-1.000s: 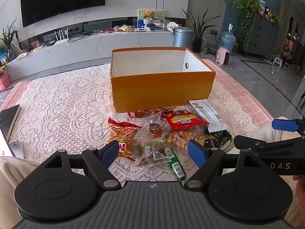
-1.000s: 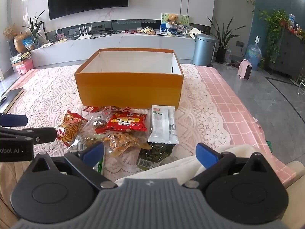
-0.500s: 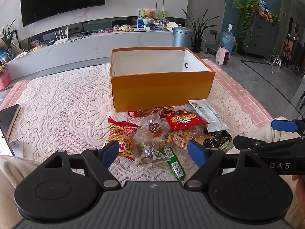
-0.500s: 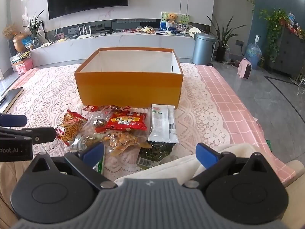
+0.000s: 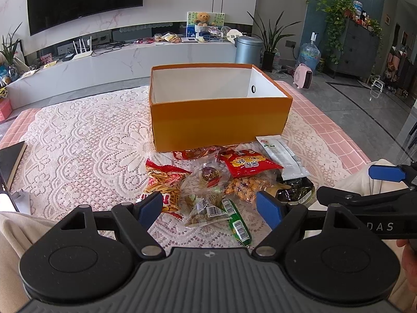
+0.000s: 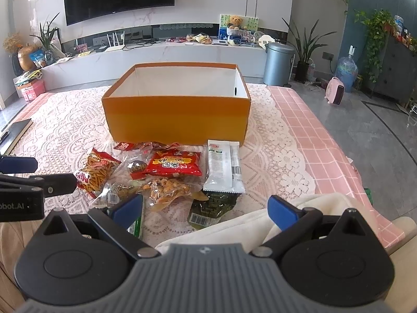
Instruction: Organize snacks
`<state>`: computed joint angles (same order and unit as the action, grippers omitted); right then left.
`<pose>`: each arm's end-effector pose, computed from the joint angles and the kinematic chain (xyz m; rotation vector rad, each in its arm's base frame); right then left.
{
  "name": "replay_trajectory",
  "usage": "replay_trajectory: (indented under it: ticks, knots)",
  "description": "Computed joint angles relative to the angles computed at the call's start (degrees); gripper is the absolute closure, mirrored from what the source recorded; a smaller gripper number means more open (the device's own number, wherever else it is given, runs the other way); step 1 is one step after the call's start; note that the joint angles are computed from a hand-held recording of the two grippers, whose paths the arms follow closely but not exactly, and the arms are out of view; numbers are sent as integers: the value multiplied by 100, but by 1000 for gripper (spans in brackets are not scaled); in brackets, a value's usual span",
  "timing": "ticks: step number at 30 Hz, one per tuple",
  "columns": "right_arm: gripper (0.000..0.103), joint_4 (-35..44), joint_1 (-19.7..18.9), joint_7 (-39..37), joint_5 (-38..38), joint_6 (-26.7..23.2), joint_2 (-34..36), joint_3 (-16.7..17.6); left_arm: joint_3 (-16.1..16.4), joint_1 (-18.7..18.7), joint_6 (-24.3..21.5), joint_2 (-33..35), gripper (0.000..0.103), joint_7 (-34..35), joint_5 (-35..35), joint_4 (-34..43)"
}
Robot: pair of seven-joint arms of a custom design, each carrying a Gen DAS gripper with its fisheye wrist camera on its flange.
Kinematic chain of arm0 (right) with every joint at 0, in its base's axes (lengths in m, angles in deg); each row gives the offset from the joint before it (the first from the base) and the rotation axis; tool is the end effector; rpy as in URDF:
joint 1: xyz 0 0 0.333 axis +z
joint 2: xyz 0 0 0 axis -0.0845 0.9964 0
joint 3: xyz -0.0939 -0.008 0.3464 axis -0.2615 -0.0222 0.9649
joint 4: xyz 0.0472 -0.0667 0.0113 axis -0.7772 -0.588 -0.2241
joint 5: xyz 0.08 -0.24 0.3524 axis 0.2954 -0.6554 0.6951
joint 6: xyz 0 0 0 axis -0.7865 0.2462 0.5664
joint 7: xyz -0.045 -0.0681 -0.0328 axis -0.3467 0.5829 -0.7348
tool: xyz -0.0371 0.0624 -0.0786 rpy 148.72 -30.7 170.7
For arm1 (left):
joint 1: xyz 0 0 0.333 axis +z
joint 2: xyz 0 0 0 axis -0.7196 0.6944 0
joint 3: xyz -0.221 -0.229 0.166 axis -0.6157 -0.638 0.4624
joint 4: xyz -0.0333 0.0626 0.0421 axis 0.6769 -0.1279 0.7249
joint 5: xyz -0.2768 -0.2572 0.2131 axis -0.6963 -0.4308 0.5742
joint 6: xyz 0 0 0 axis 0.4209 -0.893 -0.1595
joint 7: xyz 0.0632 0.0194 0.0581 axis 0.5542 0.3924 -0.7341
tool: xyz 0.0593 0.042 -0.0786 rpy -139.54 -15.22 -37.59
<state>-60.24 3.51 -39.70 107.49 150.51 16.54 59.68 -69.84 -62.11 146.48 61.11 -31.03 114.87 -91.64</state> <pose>0.6420 0.0832 0.5636 -2.0268 1.2152 -0.5334 0.5504 -0.3216 0.6198 -1.9405 1.5012 -0.6899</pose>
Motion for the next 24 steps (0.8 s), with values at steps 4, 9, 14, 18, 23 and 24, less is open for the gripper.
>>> replay_trajectory:
  ticks: [4, 9, 14, 18, 23, 24]
  knots:
    - [4, -2, -1, 6, -5, 5, 1, 1, 2, 2, 24, -12, 8, -23, 7, -45]
    - [4, -18, -2, 74, -72, 6, 9, -1, -6, -3, 19, -9, 8, -38, 11, -45]
    - [4, -9, -5, 135, -133, -5, 20, 3, -14, -17, -2, -6, 8, -21, -16, -23]
    - [4, -12, -7, 164, -158, -13, 15, 5, -11, -18, 2, -7, 8, -20, -18, -25]
    - [4, -8, -9, 160, -154, -20, 17, 4, -10, -18, 0, -8, 8, -13, -29, -22]
    - [4, -5, -10, 165, -158, -29, 15, 3, -10, -18, 0, -8, 8, -13, -29, -22]
